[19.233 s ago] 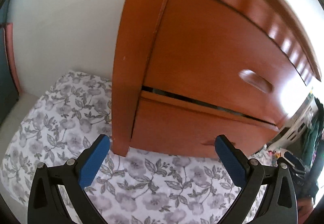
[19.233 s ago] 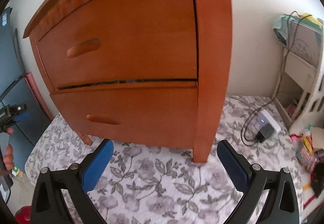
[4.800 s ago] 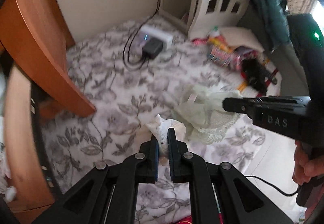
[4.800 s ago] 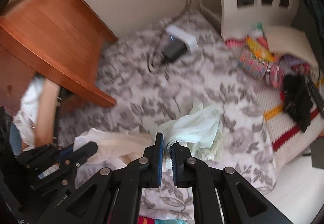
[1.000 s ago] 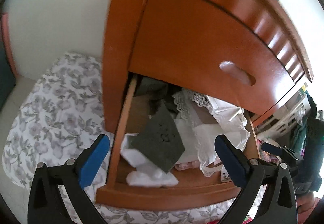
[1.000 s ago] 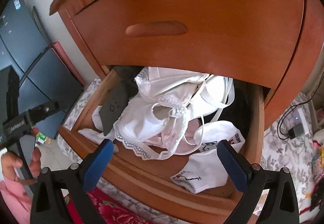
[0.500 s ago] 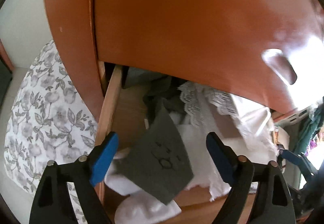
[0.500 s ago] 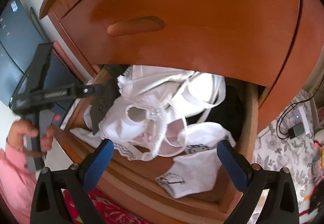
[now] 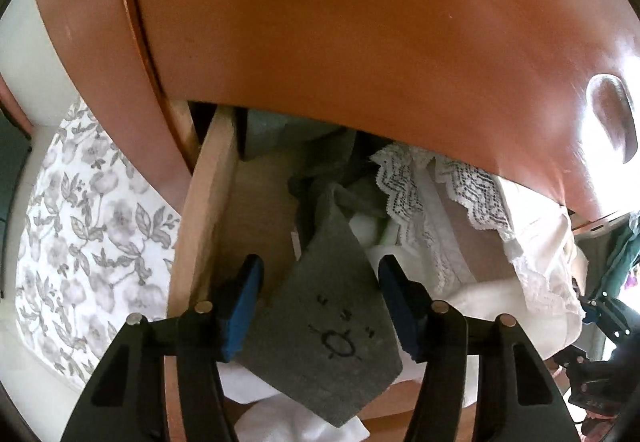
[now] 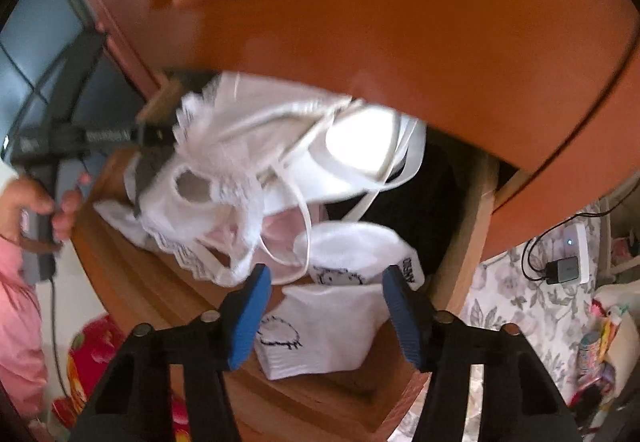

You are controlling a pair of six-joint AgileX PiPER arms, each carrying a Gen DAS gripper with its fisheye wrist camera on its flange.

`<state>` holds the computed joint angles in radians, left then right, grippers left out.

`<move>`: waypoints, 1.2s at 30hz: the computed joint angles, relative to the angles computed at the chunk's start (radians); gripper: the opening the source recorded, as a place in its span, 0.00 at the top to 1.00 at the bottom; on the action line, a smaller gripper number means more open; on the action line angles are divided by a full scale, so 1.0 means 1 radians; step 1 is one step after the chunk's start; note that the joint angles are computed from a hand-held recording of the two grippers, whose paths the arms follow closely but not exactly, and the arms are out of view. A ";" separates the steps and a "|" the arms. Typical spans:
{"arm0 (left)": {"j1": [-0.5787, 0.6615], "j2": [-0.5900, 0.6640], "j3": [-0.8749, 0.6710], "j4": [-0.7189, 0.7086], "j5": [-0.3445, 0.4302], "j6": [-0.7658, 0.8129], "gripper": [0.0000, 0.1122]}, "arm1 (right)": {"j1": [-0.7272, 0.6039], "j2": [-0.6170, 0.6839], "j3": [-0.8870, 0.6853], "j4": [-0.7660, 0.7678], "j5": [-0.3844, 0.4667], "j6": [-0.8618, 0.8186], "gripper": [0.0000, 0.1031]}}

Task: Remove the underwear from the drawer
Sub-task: 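Grasp a grey sock with the left gripper while the right gripper grasps a white sock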

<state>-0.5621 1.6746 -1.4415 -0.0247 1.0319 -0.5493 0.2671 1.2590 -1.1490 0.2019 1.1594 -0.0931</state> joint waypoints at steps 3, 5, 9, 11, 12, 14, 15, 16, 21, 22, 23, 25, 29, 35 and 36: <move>0.005 0.021 -0.019 -0.004 0.014 0.011 0.46 | 0.011 0.039 -0.008 -0.024 0.014 0.007 0.46; -0.001 0.032 -0.028 0.002 0.021 0.014 0.46 | 0.012 0.065 -0.016 -0.029 0.015 0.008 0.46; 0.007 0.052 -0.051 0.001 0.029 0.025 0.50 | 0.015 0.100 -0.018 -0.034 0.015 0.016 0.46; 0.000 0.060 -0.062 0.007 0.040 0.022 0.53 | 0.026 0.110 -0.013 -0.040 0.014 0.015 0.51; -0.001 0.063 -0.065 0.010 0.046 0.024 0.54 | 0.031 0.110 -0.006 -0.045 0.011 0.018 0.52; 0.002 0.061 -0.060 0.012 0.041 0.021 0.55 | 0.033 0.111 0.007 -0.048 0.001 0.028 0.54; 0.002 0.057 -0.057 0.013 0.039 0.017 0.57 | 0.028 0.105 0.020 -0.044 -0.005 0.026 0.56; 0.005 0.051 -0.048 0.012 0.029 0.014 0.62 | 0.026 0.102 0.032 -0.046 -0.013 0.032 0.60; 0.036 0.017 0.030 -0.066 -0.041 0.048 0.82 | -0.004 0.095 0.079 -0.032 -0.052 0.022 0.72; 0.051 0.010 0.045 -0.089 -0.053 0.055 0.82 | -0.010 0.086 0.088 -0.029 -0.060 0.022 0.76; 0.060 0.002 0.062 -0.098 -0.070 0.058 0.83 | -0.018 0.077 0.098 -0.016 -0.067 0.018 0.79; 0.064 -0.007 0.077 -0.106 -0.087 0.065 0.84 | -0.043 0.072 0.110 -0.007 -0.075 -0.001 0.87; 0.054 -0.032 0.106 -0.082 -0.119 0.066 0.85 | -0.088 0.051 0.124 0.015 -0.077 -0.049 0.97; 0.066 -0.053 0.139 -0.106 -0.152 0.080 0.87 | -0.178 0.014 0.121 0.076 -0.043 -0.161 0.98; 0.065 -0.062 0.151 -0.103 -0.160 0.078 0.89 | -0.198 0.006 0.120 0.086 -0.034 -0.181 0.98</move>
